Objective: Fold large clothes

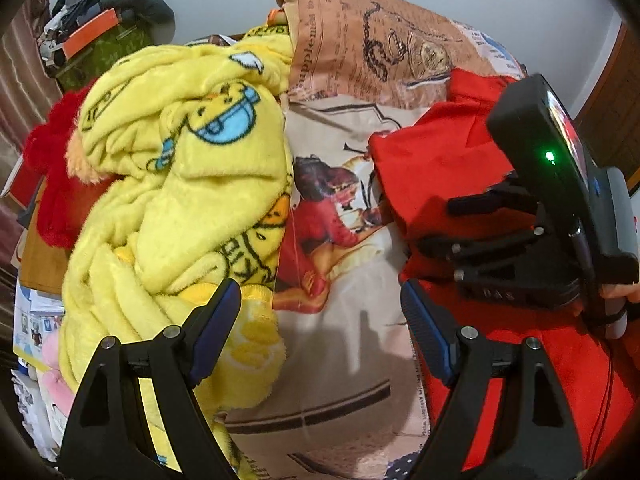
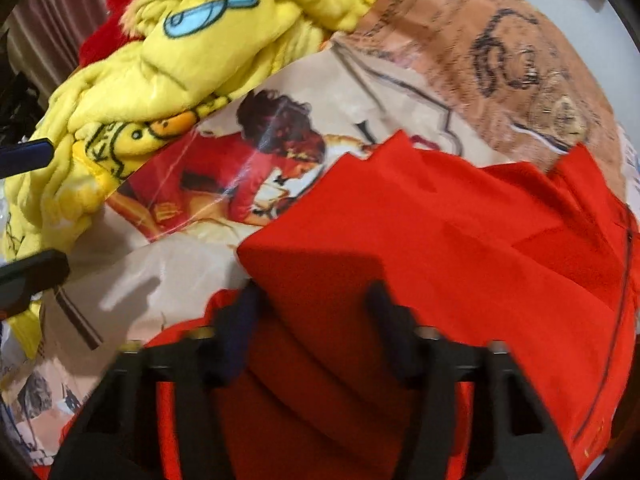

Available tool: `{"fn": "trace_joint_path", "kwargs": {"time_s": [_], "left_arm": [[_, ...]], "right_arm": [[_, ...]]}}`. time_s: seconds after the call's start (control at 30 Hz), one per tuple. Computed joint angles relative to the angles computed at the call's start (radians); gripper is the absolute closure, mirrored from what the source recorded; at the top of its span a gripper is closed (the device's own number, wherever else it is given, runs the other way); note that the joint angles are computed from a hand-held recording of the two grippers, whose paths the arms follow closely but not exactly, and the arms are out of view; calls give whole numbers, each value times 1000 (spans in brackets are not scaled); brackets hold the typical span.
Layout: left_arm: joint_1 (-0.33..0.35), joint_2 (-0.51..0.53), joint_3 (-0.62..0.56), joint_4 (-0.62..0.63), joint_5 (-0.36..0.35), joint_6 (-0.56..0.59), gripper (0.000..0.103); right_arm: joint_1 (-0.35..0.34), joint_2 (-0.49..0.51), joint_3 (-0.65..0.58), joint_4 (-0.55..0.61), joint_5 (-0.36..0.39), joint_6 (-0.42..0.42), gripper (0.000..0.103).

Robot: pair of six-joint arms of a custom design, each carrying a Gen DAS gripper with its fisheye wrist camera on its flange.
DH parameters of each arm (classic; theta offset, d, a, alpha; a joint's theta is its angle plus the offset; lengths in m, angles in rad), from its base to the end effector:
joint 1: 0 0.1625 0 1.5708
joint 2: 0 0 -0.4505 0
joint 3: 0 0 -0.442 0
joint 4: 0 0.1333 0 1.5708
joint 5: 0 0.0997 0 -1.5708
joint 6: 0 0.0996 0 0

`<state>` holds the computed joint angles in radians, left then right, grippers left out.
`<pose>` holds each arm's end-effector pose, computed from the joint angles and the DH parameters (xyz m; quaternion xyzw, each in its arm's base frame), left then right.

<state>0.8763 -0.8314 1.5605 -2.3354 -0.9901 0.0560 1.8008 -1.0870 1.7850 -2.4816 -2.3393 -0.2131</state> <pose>-0.3265 -0.6856 0.1212 0.3464 0.8932 -0.1060 0.2664 0.2130 -0.6287 0.2283 0.1637 -0.9081 0.1016 0.3719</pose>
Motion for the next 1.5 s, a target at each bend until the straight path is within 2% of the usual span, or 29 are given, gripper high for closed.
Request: {"fn": "trace_joint_path", "kwargs": {"time_s": [0.07, 0.13, 0.23, 0.5, 0.73, 0.93, 1.23, 1.4, 1.5], "left_arm": [[4, 6, -4, 12, -2, -14, 21], [5, 9, -5, 19, -8, -19, 21], [-1, 12, -1, 19, 5, -14, 21], [-33, 26, -9, 10, 5, -9, 21], [-76, 63, -33, -8, 9, -3, 21], [-98, 122, -69, 5, 48, -30, 21], [-83, 209, -127, 132, 137, -160, 21], [-74, 227, -120, 158, 188, -191, 21], [-62, 223, -113, 148, 173, -215, 21]], "right_arm": [[0, 3, 1, -17, 9, -12, 85], [3, -4, 12, -54, 22, -29, 93], [18, -28, 39, -144, 27, -56, 95], [47, -154, 79, -235, 43, -28, 96], [69, -323, 139, -353, 16, -44, 97], [60, -481, 214, -425, -9, -45, 97], [-43, -698, 329, -380, -23, 23, 96], [-142, -807, 389, -300, 3, 80, 96], [-213, -874, 423, -245, 41, 116, 96]]}}
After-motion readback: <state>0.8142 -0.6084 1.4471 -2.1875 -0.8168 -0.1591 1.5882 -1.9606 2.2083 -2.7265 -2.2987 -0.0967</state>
